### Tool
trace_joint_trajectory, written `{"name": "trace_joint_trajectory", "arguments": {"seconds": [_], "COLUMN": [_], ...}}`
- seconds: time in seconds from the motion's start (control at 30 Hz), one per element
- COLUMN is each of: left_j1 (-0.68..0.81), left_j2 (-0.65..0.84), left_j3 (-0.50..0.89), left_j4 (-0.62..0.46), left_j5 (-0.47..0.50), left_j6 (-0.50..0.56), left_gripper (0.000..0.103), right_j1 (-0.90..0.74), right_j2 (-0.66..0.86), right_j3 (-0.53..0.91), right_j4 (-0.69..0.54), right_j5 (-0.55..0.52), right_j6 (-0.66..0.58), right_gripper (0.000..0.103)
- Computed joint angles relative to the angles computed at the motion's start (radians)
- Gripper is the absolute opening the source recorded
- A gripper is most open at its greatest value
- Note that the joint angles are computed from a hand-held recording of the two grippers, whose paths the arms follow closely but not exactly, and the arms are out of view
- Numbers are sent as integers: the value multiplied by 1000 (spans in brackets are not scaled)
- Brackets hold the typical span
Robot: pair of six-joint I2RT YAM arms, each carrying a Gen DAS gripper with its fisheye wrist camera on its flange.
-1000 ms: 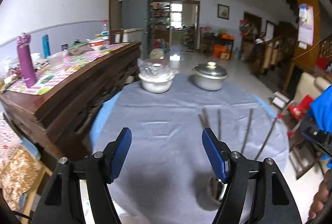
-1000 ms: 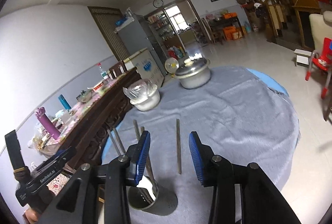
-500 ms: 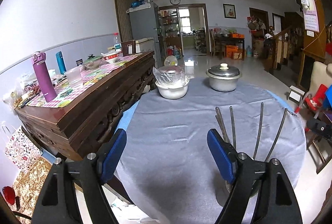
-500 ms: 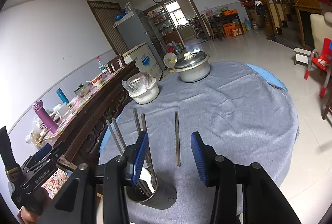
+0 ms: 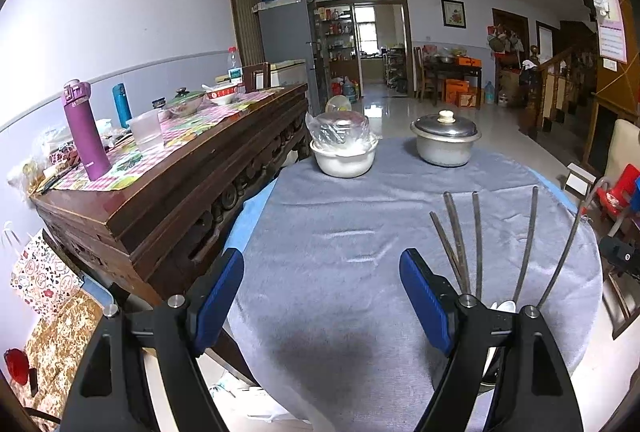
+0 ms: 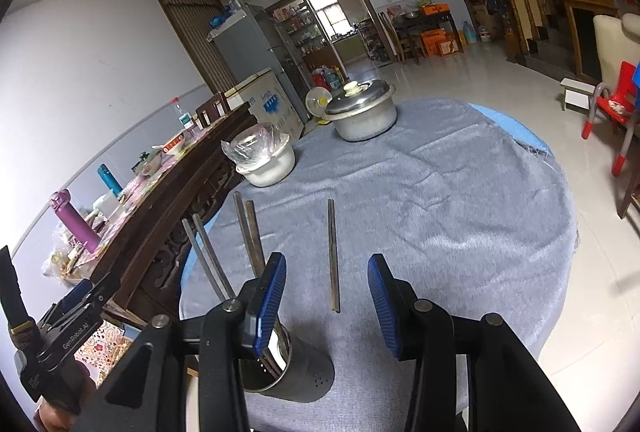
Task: Organize utensils
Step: 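Move both open tools back toward the last chopsticks on the cloth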
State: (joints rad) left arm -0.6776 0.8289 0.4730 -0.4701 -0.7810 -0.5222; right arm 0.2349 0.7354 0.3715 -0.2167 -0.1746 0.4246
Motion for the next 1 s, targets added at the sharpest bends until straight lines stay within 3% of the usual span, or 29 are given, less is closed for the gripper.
{"name": "trace_joint_trajectory", "arguments": {"seconds": [0.37,0.63,0.87,1.0], "left_j1": [99,251,420,464], "left_j2": [79,210,416,525], "left_j3": [-30,-60,-64,-34], "left_j4": [118,263,418,473], "left_j5": [83,219,361,394], "left_j6": [59,112,147,168], "left_gripper": [81,81,81,81], "right_j1": [-30,-77,-90,-102], "right_j2": [129,279,533,754], "right_j3": [-15,-19,41,162], "right_j4": [93,191,319,369], "right_j5": [-30,-72,-94,-141], "right_j6": [-1,-11,-38,-80], "right_gripper": [46,46,46,46]}}
